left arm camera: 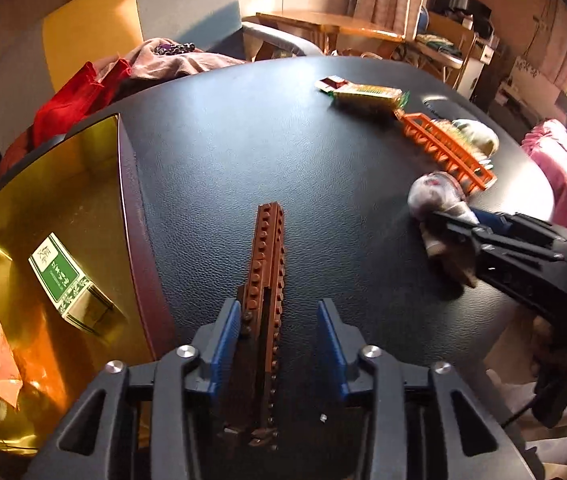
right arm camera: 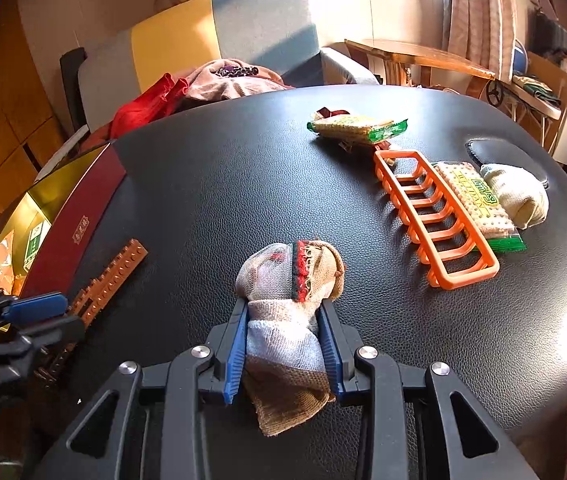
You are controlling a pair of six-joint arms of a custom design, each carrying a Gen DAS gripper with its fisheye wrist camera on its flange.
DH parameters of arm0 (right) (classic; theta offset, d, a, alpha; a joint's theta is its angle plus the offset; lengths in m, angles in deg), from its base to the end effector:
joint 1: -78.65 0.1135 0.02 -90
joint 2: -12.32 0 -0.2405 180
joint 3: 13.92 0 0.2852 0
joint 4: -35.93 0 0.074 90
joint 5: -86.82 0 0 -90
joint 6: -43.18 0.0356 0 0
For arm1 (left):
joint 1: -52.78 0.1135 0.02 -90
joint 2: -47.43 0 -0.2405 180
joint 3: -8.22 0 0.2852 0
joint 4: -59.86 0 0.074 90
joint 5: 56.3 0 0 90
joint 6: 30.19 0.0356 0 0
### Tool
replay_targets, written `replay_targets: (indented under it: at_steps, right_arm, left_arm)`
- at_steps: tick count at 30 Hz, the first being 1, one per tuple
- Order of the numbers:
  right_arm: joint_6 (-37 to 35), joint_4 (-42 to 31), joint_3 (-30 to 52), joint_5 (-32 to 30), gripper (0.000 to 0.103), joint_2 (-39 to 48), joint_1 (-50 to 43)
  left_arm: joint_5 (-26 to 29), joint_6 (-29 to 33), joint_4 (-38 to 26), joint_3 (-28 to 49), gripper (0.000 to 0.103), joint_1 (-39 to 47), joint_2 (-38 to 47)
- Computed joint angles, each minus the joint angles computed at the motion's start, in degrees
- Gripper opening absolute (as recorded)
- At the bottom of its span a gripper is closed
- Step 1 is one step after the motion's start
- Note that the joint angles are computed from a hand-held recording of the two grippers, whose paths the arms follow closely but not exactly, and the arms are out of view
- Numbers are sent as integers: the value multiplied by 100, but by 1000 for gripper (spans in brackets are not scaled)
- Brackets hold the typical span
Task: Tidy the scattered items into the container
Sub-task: 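Lift the brick bar with the left gripper while the right gripper holds the sock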
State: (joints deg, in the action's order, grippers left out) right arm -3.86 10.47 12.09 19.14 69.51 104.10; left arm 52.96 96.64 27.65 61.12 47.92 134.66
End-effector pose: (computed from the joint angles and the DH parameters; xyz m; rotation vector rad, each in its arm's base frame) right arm 0.1796 0.0705 0.0787 0.5160 2.3990 0.0129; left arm 0.2847 -0.0360 0.0942 1.0283 2.4387 -0.2802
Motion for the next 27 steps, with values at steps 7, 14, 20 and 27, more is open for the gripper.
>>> replay_targets:
  at_steps: [7,14,20,27]
  right_arm:
    - [-79,236,-49,-105,37,87,-95]
    - [-51,396,-136,-154,40,45,-144]
    - [-40,547,-282,-219,40,-83,-227]
    - [-110,664,-372,-371,41,-169,-366]
  left_arm:
    - [-493,120,723,-201,39,-349,114]
    - [-566,132,742,-91,26,-308,219]
    - [-147,258,395,-339,26,-413,-95]
    - [91,-71,12,-13,27,-514,319]
